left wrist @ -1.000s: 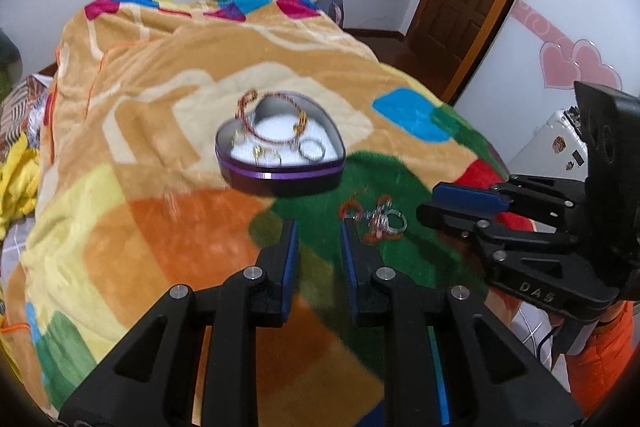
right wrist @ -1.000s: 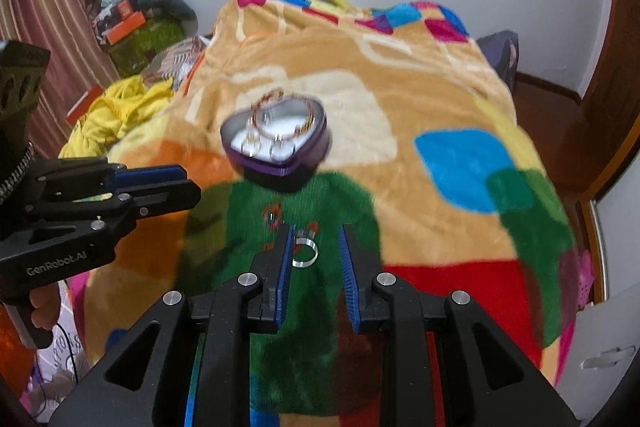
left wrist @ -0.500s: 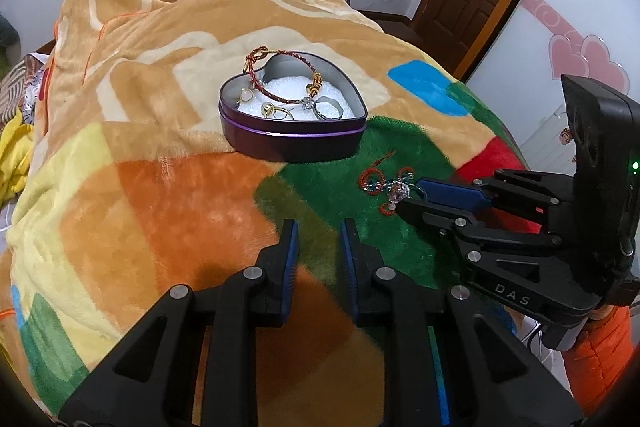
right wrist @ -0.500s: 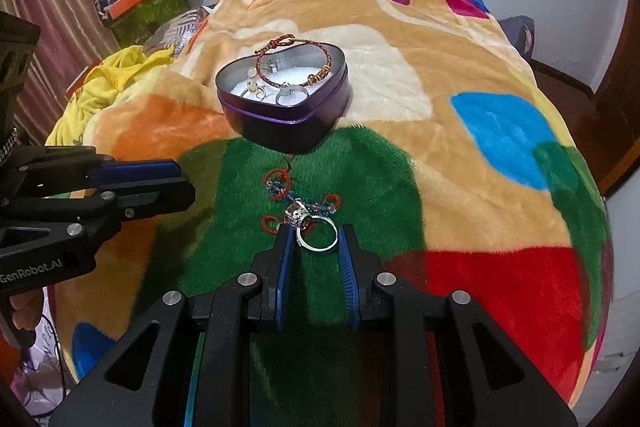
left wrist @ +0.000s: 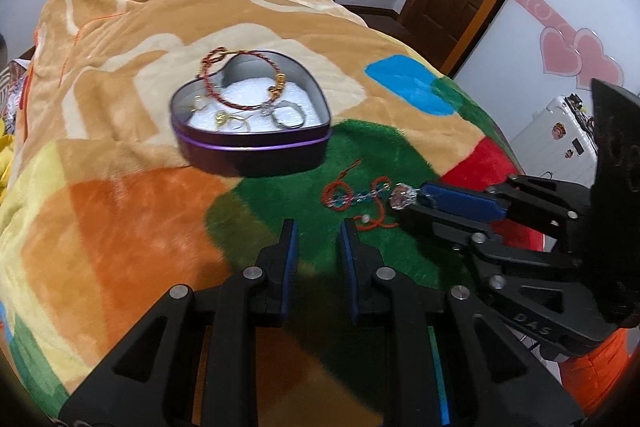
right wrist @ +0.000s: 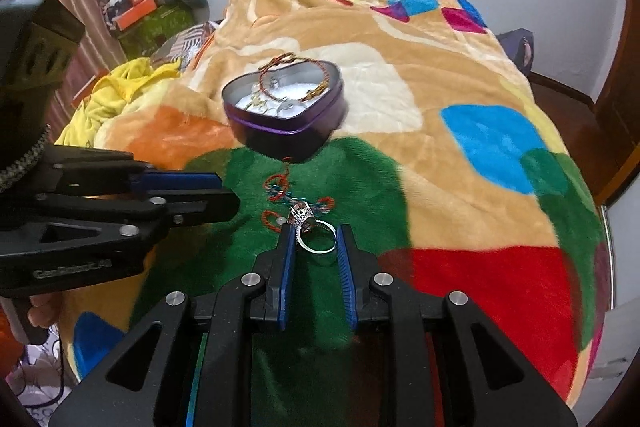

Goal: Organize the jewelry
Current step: 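Grasp a silver ring with the right gripper while the left gripper grasps the red beaded bracelet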

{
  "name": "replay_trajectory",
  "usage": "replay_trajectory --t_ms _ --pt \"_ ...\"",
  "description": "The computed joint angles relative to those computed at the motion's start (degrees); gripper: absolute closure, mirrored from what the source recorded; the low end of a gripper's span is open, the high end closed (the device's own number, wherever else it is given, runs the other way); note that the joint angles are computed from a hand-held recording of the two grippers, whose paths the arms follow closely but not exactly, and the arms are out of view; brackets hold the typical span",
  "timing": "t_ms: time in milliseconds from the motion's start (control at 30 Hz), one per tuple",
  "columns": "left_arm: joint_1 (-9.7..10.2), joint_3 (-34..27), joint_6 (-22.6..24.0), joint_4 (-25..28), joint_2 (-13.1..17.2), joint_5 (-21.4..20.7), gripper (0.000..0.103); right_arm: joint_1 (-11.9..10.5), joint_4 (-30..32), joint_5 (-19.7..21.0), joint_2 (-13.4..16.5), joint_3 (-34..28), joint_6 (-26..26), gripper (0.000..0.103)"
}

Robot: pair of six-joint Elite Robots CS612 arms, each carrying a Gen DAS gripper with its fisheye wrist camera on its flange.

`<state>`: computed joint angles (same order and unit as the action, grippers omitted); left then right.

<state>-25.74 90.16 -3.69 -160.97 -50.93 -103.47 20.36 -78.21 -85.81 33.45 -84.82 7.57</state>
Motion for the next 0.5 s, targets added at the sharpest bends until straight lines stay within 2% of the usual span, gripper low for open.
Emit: replay_trajectory --t_ms 133,333,500 --pt "-0.42 -1.2 0.1 0.9 0.7 0.3 0.083 -0.3 0.0 -1.5 0.3 -0.9 0.8 0.084" --pt "-1.04 -3.2 0.6 2.7 1.9 0.9 0.082 -0.8 0.3 -1.6 0.7 -1.6 2.4 0.084" --pt "-1.61 -2.9 2.3 1.4 2.0 2.3 0.082 -0.9 0.0 -1.3 0.8 -1.8 3.2 0.084"
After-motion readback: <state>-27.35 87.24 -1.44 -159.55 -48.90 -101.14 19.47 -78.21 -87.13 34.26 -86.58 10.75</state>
